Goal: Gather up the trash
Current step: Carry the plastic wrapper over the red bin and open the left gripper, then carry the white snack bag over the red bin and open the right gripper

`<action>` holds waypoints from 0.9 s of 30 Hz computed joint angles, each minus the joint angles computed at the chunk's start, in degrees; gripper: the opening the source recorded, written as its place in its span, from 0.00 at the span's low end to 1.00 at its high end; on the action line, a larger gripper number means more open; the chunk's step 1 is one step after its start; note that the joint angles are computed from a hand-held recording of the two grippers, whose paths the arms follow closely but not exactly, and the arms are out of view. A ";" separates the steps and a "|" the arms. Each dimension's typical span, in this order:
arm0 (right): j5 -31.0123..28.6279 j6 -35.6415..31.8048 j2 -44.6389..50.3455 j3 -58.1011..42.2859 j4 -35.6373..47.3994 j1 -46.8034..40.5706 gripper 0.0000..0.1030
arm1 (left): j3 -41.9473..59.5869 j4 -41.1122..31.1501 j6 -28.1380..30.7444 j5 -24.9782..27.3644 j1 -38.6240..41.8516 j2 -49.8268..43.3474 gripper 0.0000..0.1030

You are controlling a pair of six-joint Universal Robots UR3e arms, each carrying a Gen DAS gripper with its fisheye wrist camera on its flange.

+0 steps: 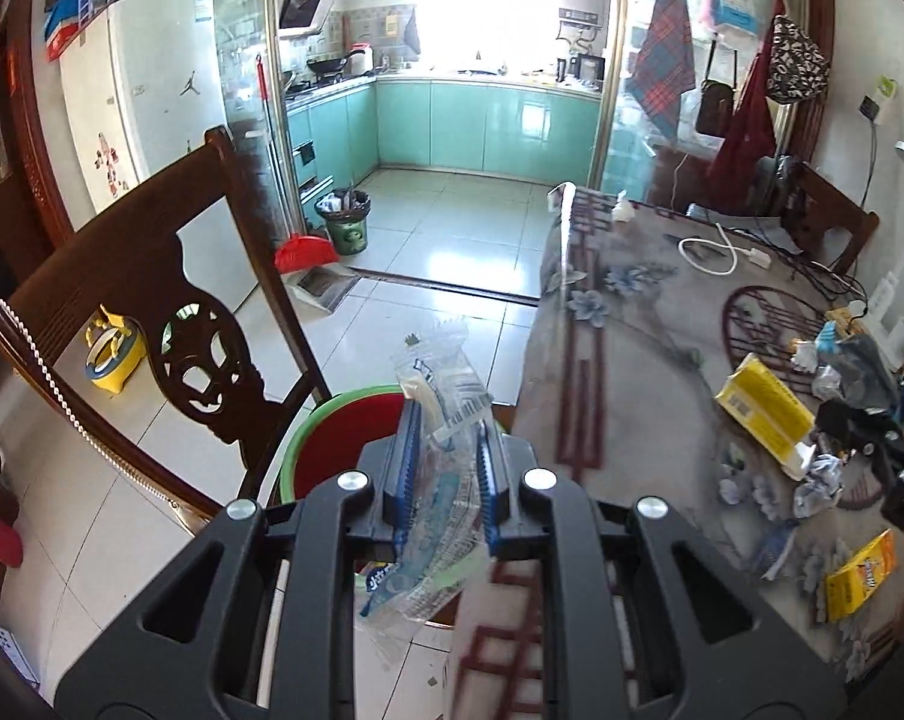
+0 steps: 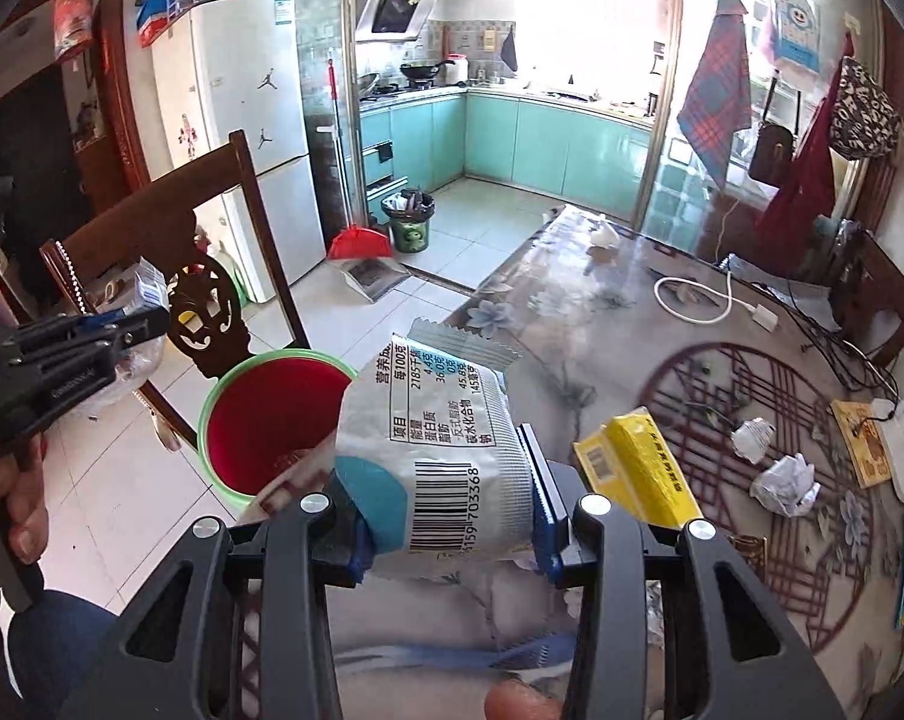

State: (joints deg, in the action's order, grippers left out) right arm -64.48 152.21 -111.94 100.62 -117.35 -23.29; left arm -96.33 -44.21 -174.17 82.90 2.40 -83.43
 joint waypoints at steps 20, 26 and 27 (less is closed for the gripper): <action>-11.19 11.15 24.52 -11.83 -14.47 22.84 0.38 | -4.98 13.51 1.00 -5.85 7.67 -23.78 0.37; -10.58 10.10 26.53 -12.30 -15.04 22.22 0.38 | -6.72 16.53 -1.91 -3.85 7.64 -24.36 0.62; -10.25 9.87 26.53 -11.93 -15.46 22.12 0.38 | -7.33 16.86 -2.51 -3.44 7.91 -23.43 0.65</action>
State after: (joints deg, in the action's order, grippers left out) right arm -74.73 162.08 -85.41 88.69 -132.80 -1.18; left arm -103.66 -27.35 -176.67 79.46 10.31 -106.86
